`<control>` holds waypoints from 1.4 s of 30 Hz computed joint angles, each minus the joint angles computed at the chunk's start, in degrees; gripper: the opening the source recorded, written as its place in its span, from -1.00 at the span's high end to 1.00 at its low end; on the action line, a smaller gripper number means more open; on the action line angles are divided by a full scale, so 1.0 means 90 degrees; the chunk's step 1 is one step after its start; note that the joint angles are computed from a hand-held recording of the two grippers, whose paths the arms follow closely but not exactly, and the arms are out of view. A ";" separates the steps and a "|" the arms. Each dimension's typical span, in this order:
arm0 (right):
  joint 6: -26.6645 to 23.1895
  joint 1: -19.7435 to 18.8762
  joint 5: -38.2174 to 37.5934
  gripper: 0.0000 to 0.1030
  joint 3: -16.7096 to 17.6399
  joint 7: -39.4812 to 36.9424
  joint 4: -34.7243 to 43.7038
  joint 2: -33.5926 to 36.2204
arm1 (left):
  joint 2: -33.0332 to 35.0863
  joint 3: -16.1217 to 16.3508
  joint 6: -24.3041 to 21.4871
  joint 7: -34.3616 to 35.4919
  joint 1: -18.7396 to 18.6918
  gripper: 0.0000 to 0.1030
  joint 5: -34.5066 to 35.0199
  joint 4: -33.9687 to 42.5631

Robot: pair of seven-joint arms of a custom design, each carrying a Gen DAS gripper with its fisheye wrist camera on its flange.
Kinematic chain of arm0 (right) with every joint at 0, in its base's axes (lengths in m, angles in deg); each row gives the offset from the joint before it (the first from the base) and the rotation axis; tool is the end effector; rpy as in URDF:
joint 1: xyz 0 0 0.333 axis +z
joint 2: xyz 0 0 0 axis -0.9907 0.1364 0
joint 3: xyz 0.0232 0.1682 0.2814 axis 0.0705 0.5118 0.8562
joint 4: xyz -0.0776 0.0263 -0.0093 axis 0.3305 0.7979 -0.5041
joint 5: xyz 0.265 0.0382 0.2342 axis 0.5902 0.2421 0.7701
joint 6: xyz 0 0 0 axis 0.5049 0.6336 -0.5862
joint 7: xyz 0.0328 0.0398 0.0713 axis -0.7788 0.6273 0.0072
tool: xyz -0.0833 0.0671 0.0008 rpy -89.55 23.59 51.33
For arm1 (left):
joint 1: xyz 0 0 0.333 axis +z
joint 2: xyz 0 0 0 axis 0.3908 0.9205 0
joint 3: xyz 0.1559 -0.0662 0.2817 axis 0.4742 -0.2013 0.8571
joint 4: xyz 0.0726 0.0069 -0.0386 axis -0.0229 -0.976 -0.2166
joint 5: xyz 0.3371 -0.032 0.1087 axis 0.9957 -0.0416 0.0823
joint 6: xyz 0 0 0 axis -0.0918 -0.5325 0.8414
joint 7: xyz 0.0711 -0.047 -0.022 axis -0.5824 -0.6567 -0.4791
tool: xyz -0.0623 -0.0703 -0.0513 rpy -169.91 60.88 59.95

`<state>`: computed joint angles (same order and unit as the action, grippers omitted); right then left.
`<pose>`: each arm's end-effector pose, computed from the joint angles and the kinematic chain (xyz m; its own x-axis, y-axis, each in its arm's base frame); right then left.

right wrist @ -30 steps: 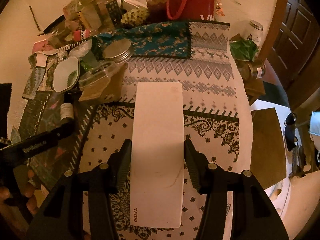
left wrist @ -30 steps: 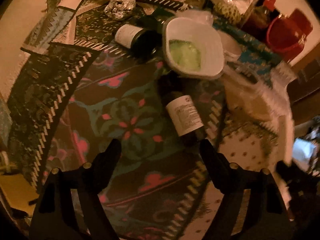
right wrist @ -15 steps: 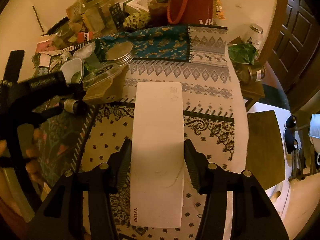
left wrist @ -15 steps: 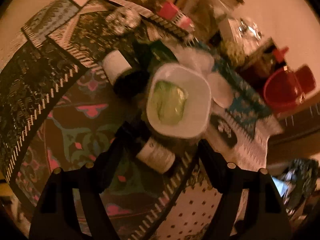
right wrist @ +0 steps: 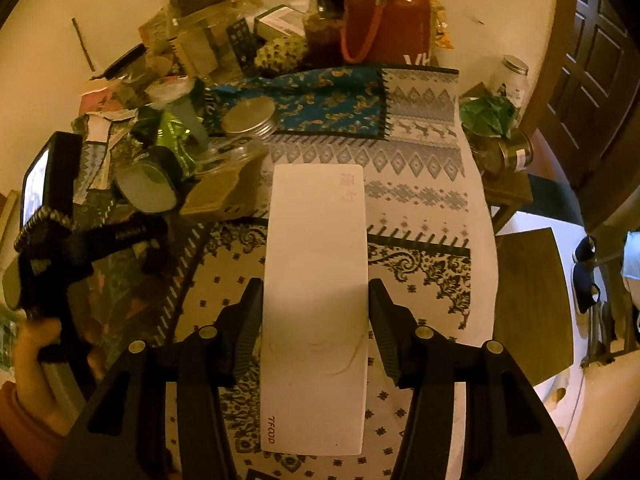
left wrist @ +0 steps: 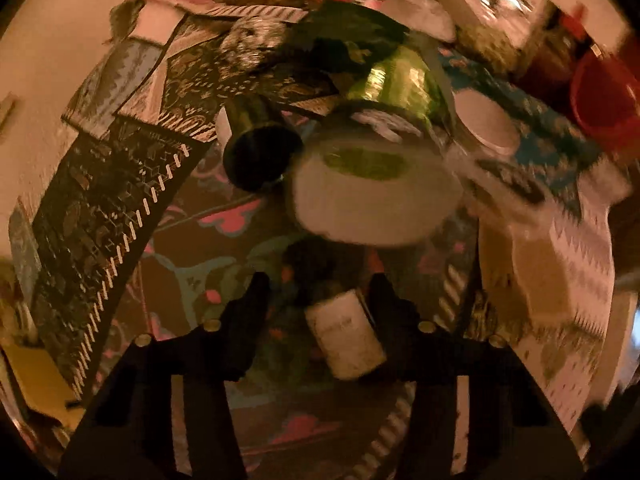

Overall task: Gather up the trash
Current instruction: 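Grasp the dark glass bottle with the left tool and lift it, then carry both items over the white bin and open both tools to drop them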

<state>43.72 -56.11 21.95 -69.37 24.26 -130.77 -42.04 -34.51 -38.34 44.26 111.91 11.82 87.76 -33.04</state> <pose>0.3949 0.2870 0.7336 0.3979 -0.8942 -0.2050 -0.8394 -0.2647 -0.4747 0.4736 -0.1915 0.6892 0.5273 -0.8496 -0.0059 -0.7899 -0.4877 -0.3717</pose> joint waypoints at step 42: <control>-0.0848 0.0575 -0.2410 0.06 0.2367 0.4572 0.0104 -0.1963 | -0.5805 0.0204 0.0268 0.3853 0.0790 0.47 -0.2820 -0.2257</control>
